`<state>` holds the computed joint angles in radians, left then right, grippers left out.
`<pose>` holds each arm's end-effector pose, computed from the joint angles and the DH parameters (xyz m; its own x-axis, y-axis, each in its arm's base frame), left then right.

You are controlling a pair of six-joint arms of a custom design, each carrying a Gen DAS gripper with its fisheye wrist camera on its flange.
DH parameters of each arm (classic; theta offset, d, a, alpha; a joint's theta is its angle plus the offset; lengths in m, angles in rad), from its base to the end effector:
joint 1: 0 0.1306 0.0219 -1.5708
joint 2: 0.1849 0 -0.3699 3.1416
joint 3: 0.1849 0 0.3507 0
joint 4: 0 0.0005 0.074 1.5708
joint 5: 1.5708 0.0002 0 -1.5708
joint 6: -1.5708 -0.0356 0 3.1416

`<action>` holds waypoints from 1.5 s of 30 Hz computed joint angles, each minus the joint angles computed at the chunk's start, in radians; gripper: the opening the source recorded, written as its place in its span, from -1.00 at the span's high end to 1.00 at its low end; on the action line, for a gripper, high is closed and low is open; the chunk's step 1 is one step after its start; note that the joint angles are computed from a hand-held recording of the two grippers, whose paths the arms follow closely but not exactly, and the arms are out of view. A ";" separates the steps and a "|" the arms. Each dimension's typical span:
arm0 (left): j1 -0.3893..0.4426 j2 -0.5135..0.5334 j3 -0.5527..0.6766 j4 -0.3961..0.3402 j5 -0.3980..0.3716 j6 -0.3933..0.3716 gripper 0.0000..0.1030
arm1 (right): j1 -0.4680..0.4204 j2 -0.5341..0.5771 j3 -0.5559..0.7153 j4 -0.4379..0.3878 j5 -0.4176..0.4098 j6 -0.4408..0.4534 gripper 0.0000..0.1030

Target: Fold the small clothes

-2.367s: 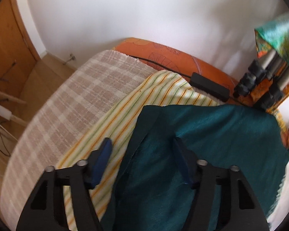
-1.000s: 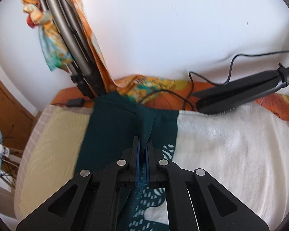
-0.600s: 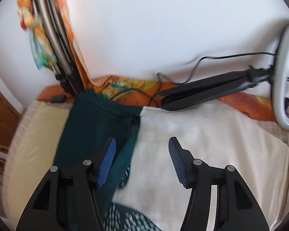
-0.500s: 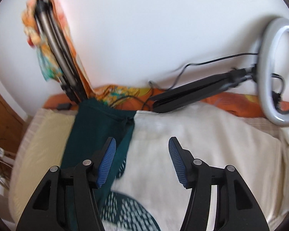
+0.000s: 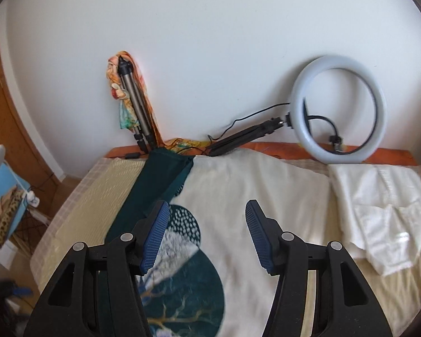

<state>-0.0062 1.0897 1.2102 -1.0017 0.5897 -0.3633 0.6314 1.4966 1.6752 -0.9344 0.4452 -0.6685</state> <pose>0.3277 -0.0223 0.4465 -0.5936 0.2990 -0.7472 0.6097 0.7731 -0.1750 0.4008 0.2735 0.4876 -0.6079 0.2485 -0.7542 0.1236 0.9678 0.2193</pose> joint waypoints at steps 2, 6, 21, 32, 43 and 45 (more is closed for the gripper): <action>-0.011 0.002 0.008 0.079 -0.057 0.046 -0.24 | 0.024 -0.056 -0.051 -0.012 0.031 -0.028 -0.09; -0.037 0.052 0.074 0.133 -0.103 0.107 -0.24 | 0.050 -0.133 -0.125 -0.051 0.081 -0.067 -0.09; -0.400 0.088 0.158 0.127 -0.278 0.072 -0.24 | -0.021 -0.349 -0.386 -0.036 0.019 -0.185 -0.09; -0.773 0.132 -0.050 0.201 -0.278 0.225 -0.24 | -0.157 -0.435 -0.531 0.016 -0.142 -0.182 -0.09; -0.906 0.249 -0.044 0.207 -0.402 0.297 -0.24 | -0.295 -0.396 -0.614 0.185 -0.355 -0.183 -0.09; -0.918 0.258 -0.047 0.209 -0.435 0.295 -0.24 | -0.311 -0.372 -0.615 0.216 -0.401 -0.180 -0.09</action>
